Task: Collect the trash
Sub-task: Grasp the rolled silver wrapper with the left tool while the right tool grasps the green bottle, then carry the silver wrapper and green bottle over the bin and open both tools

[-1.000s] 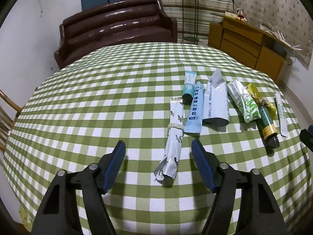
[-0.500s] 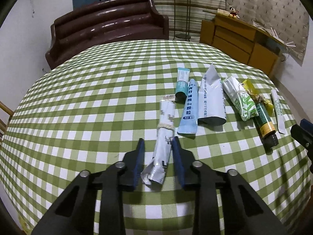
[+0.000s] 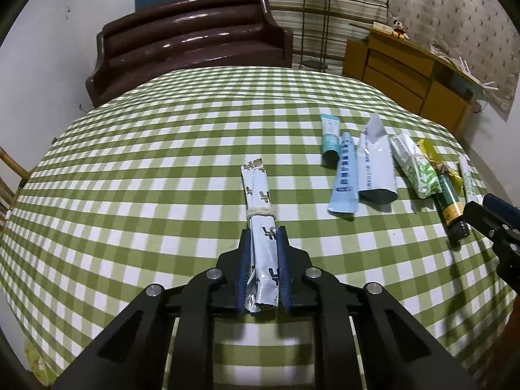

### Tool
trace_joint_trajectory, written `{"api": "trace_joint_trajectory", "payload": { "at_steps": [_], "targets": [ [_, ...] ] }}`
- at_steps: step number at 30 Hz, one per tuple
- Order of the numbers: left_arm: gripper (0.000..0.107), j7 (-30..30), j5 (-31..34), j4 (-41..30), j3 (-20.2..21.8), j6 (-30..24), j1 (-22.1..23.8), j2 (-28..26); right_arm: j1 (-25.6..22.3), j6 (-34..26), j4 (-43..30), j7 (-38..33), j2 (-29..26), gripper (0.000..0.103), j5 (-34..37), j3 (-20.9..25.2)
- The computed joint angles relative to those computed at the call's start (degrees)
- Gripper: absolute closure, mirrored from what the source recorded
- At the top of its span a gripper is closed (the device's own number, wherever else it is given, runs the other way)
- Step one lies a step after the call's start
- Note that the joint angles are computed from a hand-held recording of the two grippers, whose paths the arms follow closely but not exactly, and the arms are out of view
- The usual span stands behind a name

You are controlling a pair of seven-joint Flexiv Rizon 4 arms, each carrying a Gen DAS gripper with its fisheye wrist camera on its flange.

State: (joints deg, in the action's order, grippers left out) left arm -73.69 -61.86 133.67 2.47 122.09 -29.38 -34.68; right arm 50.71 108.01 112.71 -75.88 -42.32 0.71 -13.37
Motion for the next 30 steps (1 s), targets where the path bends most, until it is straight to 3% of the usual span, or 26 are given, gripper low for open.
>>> {"api": "trace_joint_trajectory", "payload": {
  "at_steps": [11, 15, 17, 23, 30],
  "targets": [
    [0.09, 1.7, -3.5, 1.3, -1.5, 3.9, 0.1, 0.1, -0.1, -5.3, -3.1, 3.6, -1.6, 0.061, -3.3, -0.3],
    [0.09, 1.5, -3.2, 1.7, -2.2, 4.2, 1.0, 0.3, -2.2, -7.1, -3.8, 5.1, -1.6, 0.078, -6.0, 1.5],
    [0.09, 1.6, -3.6, 1.7, -2.4, 4.4, 1.0, 0.4, -3.0, -7.4, -4.3, 5.9, -1.8, 0.079, -7.2, 2.0],
    [0.09, 2.0, -5.0, 1.8, -3.4, 5.4, 0.6, 0.4, -1.6, -4.2, -2.8, 6.3, -1.8, 0.079, -7.5, 0.0],
    [0.09, 2.0, -4.3, 1.2, -4.4, 6.3, 0.2, 1.2, 1.0, 1.1, 1.7, 2.9, 0.1, 0.079, -2.5, -2.7]
  ]
}}
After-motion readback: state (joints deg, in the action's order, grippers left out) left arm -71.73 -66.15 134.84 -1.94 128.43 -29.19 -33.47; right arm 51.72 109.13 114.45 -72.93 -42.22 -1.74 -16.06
